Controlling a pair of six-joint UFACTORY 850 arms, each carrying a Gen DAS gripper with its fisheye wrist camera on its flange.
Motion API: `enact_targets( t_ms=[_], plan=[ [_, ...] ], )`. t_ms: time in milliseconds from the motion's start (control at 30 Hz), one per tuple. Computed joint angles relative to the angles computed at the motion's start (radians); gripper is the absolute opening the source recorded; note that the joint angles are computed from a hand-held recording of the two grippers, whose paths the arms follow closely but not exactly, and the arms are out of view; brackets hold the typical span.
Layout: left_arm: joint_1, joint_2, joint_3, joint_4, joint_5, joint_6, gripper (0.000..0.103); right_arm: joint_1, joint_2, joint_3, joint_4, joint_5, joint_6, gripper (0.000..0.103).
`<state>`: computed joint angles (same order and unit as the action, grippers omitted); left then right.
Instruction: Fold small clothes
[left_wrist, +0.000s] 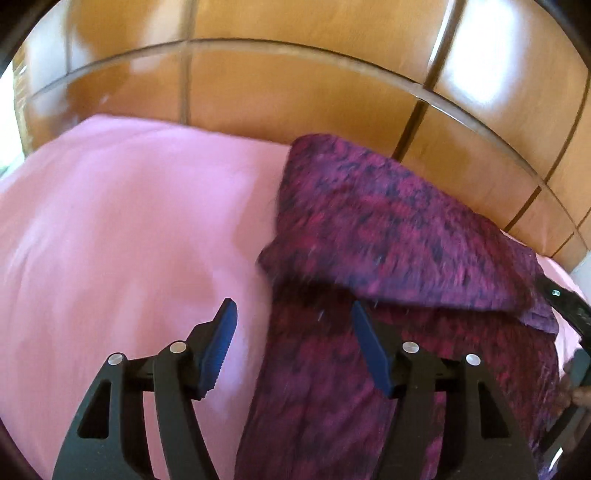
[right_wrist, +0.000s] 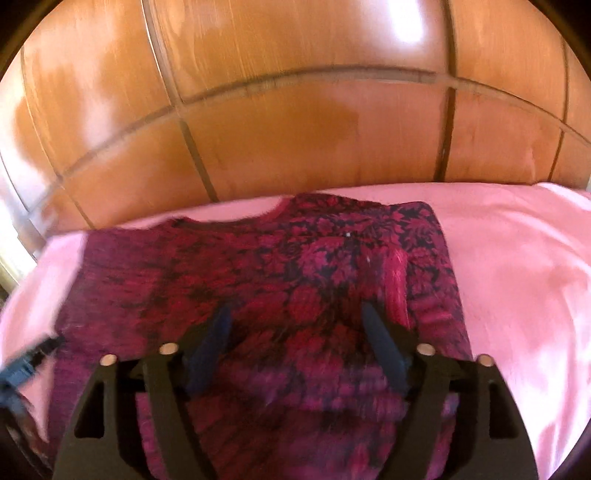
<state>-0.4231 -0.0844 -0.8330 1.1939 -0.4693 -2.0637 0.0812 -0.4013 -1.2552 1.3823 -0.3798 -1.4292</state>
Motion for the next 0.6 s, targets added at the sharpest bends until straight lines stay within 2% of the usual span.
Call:
enact_targets(
  t_ms=[100,200,300,367,467,533,600],
  plan=[
    [-0.012,-0.005,0.018,-0.069,-0.004,0.041,0.065,-0.031,0.045,0.064,0.055,-0.057,-0.030,0.079],
    [-0.022,-0.021,0.001,-0.091,-0.030,0.076,0.066,-0.021,-0.003,0.036,-0.118,-0.009,0.161,0.079],
    [-0.053,0.018,0.024,-0.059,-0.043,0.027,0.066,-0.013,0.016,0.052,-0.131,0.013,0.144,0.080],
    [-0.072,0.045,0.051,-0.070,-0.029,0.021,0.066,-0.019,0.044,0.077,-0.128,-0.004,0.126,0.087],
    [-0.110,0.078,0.094,-0.048,-0.017,-0.022,0.066,-0.054,0.098,0.137,-0.113,-0.053,0.095,0.092],
    [-0.132,0.120,0.141,-0.039,0.017,-0.066,0.066,-0.091,0.122,0.169,-0.119,-0.075,0.076,0.092],
    [-0.159,0.159,0.184,-0.038,0.020,-0.110,0.066,-0.140,0.152,0.211,-0.124,-0.103,0.053,0.092]
  ],
)
